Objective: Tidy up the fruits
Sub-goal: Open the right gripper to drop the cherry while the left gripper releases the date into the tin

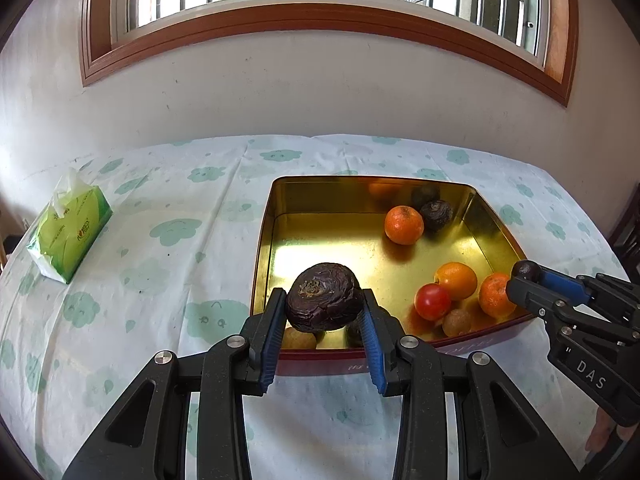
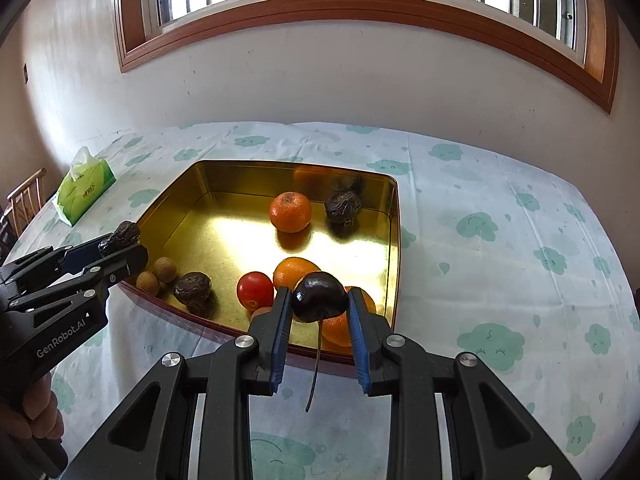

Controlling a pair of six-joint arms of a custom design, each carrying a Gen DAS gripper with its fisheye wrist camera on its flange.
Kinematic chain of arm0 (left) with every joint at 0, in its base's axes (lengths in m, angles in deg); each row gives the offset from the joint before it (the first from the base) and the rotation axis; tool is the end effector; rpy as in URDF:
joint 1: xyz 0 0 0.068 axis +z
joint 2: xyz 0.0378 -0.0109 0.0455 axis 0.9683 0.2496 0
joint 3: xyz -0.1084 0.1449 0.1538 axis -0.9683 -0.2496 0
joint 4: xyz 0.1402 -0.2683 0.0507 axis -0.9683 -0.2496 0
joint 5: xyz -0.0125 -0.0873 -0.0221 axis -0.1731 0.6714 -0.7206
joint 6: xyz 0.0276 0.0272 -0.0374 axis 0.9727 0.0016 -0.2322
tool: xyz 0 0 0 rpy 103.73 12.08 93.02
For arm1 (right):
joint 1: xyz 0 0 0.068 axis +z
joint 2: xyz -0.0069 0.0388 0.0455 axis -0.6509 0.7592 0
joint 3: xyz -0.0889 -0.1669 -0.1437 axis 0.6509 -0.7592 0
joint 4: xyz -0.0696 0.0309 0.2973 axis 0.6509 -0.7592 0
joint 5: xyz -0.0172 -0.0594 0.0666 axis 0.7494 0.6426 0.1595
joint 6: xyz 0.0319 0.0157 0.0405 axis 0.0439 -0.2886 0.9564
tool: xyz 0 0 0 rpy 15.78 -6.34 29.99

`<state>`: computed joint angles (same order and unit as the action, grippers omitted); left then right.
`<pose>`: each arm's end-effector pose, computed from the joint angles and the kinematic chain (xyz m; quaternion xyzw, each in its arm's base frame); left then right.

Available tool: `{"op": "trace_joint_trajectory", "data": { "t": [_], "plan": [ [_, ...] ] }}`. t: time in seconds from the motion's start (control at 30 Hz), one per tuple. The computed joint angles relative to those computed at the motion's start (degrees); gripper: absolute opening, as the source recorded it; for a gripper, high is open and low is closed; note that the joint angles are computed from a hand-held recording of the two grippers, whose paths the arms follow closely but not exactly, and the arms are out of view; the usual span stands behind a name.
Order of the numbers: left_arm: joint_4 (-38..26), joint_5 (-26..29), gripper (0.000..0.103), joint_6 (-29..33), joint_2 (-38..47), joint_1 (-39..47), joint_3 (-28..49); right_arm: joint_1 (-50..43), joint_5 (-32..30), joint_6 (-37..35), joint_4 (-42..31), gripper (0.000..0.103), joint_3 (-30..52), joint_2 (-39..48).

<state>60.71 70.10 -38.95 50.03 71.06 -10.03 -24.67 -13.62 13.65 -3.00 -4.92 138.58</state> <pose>0.3004 -0.0234 0.0354 0.0061 0.9179 -0.0251 0.3960 0.3217 0.0913 0.0377 -0.1046 0.9255 0.0533 0.3600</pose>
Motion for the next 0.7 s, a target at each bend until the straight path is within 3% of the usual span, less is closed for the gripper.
{"op": "trace_joint_trajectory", "data": {
  "t": [0.7],
  "plan": [
    [0.8,-1.3,0.037,0.5,9.2,-2.1,5.8,0.5,0.4,-0.7,0.3,0.026,4.3,6.3]
  ]
}}
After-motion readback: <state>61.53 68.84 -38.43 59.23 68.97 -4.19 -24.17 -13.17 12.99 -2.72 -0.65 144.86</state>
